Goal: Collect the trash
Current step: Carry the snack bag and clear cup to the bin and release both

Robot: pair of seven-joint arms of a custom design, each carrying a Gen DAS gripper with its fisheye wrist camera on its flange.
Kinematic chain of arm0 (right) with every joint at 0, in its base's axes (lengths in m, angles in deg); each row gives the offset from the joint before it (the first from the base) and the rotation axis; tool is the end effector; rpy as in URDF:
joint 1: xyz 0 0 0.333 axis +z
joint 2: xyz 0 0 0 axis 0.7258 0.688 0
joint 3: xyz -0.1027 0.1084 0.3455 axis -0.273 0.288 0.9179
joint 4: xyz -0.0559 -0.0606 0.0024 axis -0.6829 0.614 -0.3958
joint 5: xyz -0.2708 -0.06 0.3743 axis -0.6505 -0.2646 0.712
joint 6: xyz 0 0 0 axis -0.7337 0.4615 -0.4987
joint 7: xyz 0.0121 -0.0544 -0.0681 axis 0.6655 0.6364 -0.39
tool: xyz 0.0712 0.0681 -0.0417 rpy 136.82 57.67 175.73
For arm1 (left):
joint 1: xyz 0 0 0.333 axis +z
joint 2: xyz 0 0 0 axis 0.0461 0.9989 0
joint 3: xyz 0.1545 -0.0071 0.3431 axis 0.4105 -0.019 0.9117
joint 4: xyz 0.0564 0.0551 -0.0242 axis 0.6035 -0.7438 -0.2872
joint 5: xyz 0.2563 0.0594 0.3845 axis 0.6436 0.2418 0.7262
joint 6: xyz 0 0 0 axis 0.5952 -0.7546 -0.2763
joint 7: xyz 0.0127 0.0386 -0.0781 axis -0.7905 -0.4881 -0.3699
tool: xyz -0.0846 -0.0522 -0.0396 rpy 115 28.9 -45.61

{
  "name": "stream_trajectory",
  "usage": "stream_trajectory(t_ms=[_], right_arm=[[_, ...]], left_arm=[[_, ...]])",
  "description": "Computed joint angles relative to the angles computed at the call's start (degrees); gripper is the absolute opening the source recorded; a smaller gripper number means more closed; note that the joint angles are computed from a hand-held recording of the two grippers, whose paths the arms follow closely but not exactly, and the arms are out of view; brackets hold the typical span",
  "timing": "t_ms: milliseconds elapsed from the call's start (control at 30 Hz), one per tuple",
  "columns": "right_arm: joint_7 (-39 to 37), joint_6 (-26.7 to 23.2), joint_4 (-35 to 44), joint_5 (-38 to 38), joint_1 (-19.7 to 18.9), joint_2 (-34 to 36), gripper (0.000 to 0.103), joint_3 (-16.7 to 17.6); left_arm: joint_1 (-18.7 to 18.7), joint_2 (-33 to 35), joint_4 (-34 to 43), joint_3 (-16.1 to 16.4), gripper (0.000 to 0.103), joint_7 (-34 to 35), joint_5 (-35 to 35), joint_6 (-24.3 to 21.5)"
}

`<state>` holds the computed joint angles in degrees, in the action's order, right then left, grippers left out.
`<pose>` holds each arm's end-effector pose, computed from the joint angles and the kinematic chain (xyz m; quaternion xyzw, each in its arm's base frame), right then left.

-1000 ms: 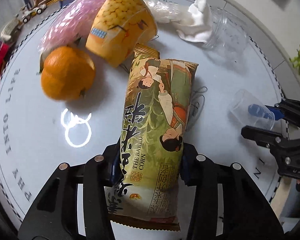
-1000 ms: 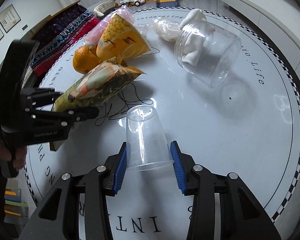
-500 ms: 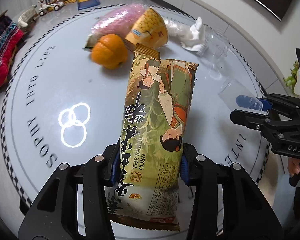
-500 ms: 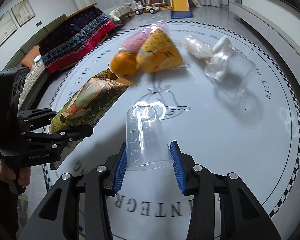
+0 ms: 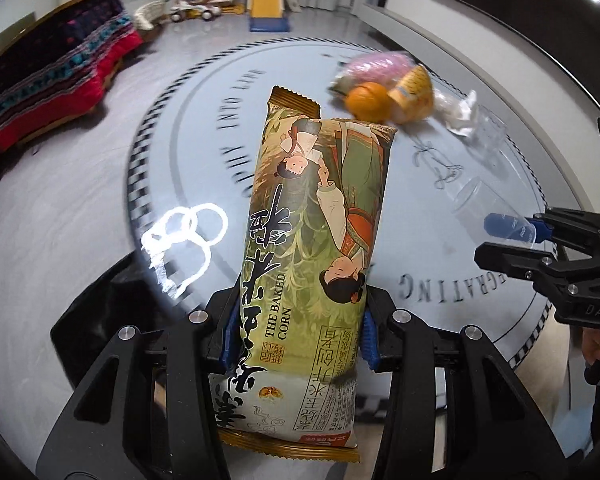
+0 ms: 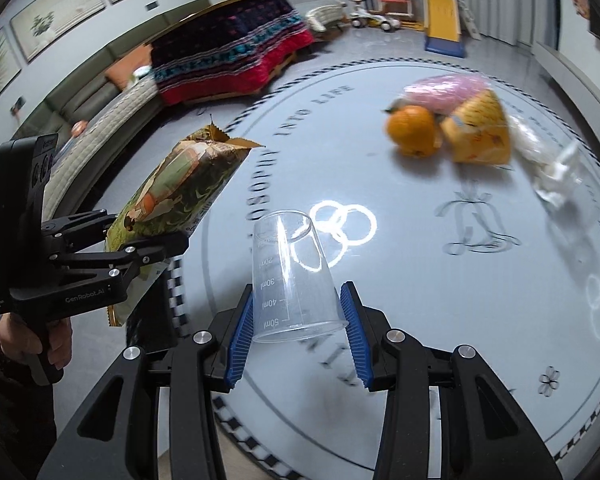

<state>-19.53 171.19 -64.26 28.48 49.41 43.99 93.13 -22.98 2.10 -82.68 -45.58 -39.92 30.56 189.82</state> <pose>0.7342 0.1208 0.3785 -0.8444 0.4472 -0.0194 0.2942 0.6703 -0.3673 0.3388 -0.6834 0.6678 -0.2520 0.1531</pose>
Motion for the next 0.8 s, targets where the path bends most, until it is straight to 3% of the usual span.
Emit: stream_trajectory(t_ms=[133,300,433,667,733,767,800], right_arm=[[-1.93,-1.67,-1.56,-0.59,1.88,-0.97,0.044,1.52],[-4.46,-3.12,-2.99,-0.77,4.97,-1.93,0.044,2.77],[-6.07,-3.77,-3.76,-1.41,7.69,-2.12,0.044,3.45],[-4.05,-4.92,-2.39,-3.81,11.55,0.18,0.045,4.23],[-2.03,-5.09,-1.29,-5.46,12.77,1.41,0.048,4.1],[-0.64,-3.66,-1.27,-6.86,13.7,1.77,0.058,3.85],[-0.19,-2.29,-1.35,-7.39,14.01,1.99,0.062,3.98]], left_arm=[[-3.98,-5.57,-8.54,6.12,0.045,-12.17,6.77,2.0],[-5.49,-11.28,-16.71,10.06,0.045,-28.19,17.51,1.64],[-4.25,-14.31,-21.42,10.46,0.045,-37.82,22.95,0.31],[0.69,-17.05,-27.72,8.28,0.046,-47.81,26.96,-0.28],[2.07,-17.44,-28.99,7.55,0.056,-50.82,27.95,-0.62],[2.7,-17.87,-29.59,7.0,0.082,-51.7,27.92,-1.9],[3.01,-18.41,-29.97,6.51,0.097,-53.48,28.62,-3.86]])
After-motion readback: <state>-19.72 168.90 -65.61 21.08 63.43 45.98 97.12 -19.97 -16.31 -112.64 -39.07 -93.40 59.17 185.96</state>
